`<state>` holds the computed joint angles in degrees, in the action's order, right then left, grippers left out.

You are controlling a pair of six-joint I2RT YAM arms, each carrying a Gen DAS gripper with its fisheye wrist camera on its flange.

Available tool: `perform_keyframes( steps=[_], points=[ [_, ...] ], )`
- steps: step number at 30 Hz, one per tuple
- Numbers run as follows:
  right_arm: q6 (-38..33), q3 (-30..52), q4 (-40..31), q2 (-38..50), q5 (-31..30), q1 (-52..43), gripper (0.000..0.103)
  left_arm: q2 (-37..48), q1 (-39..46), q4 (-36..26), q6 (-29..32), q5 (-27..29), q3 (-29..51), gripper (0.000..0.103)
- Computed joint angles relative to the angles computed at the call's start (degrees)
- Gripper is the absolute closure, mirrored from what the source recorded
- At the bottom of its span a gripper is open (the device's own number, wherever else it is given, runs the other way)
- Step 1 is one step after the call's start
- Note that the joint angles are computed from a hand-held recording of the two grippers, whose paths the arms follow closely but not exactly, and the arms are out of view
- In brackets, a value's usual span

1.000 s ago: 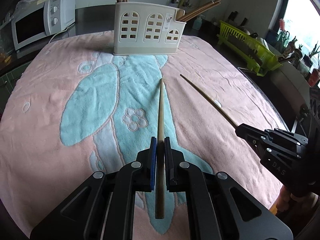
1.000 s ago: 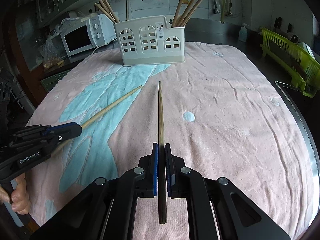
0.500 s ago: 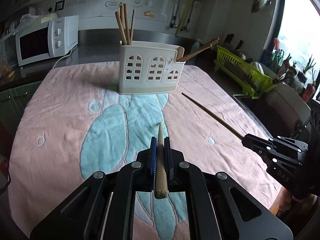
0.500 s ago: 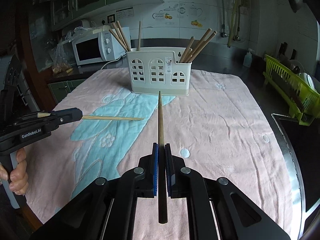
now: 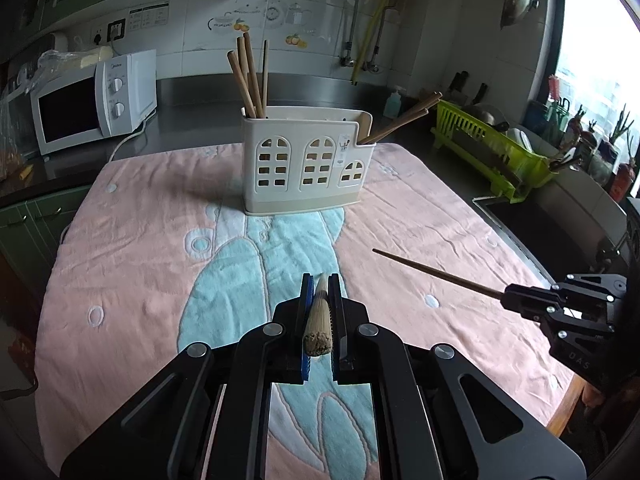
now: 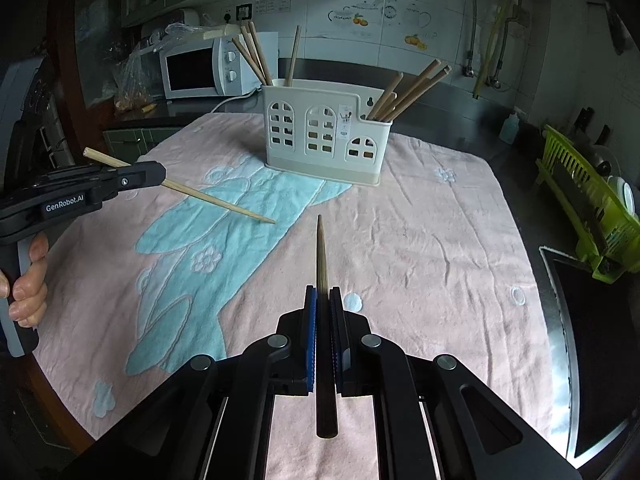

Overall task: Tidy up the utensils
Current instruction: 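Lift both held chopsticks and carry them over the white holder, then lower chopsticks into the holder and open both grippers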

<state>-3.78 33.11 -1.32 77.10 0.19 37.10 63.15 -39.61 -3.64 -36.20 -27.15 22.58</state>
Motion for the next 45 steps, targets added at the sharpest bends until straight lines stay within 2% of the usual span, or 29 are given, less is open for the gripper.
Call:
perform_keyframes(
  steps=[5, 10, 15, 21, 26, 38, 42, 45],
  points=[
    [-0.19, 2.79, -1.19, -1.89, -3.28, -2.13, 0.096, -0.40, 2.65, 0.33, 2.14, 2.00, 1.23, 0.097],
    [1.28, 4.20, 0.53, -3.05, -5.95, -3.14, 0.097, -1.60, 5.85, 0.44, 4.28, 4.97, 2.69, 0.098],
    [2.39, 5.97, 2.93, -2.68, -6.30, -3.17, 0.097, -0.84, 7.85, 1.08, 5.95, 7.25, 4.34, 0.098],
    [1.70, 10.17, 2.67, -1.14, -6.45, -3.26, 0.097, -0.84, 10.54, -0.38, 8.56, 8.85, 8.30, 0.098],
    [-0.89, 16.63, -1.37, 0.91, -8.38, -5.22, 0.097, -0.51, 12.67, -2.66, 11.73, 9.51, 13.65, 0.098],
    [-5.54, 42.96, -18.33, 13.48, -14.42, -10.87, 0.097, 5.05, 17.56, -7.35, 19.35, 6.33, 32.12, 0.098],
    [-7.56, 51.13, -22.79, 19.19, -11.73, -10.13, 0.097, 9.65, 20.01, -7.69, 20.58, 4.72, 37.08, 0.098],
    [-8.85, 55.72, -24.97, 23.27, -10.00, -9.60, 0.097, 12.72, 22.70, -7.42, 20.45, 6.50, 39.38, 0.098]
  ],
)
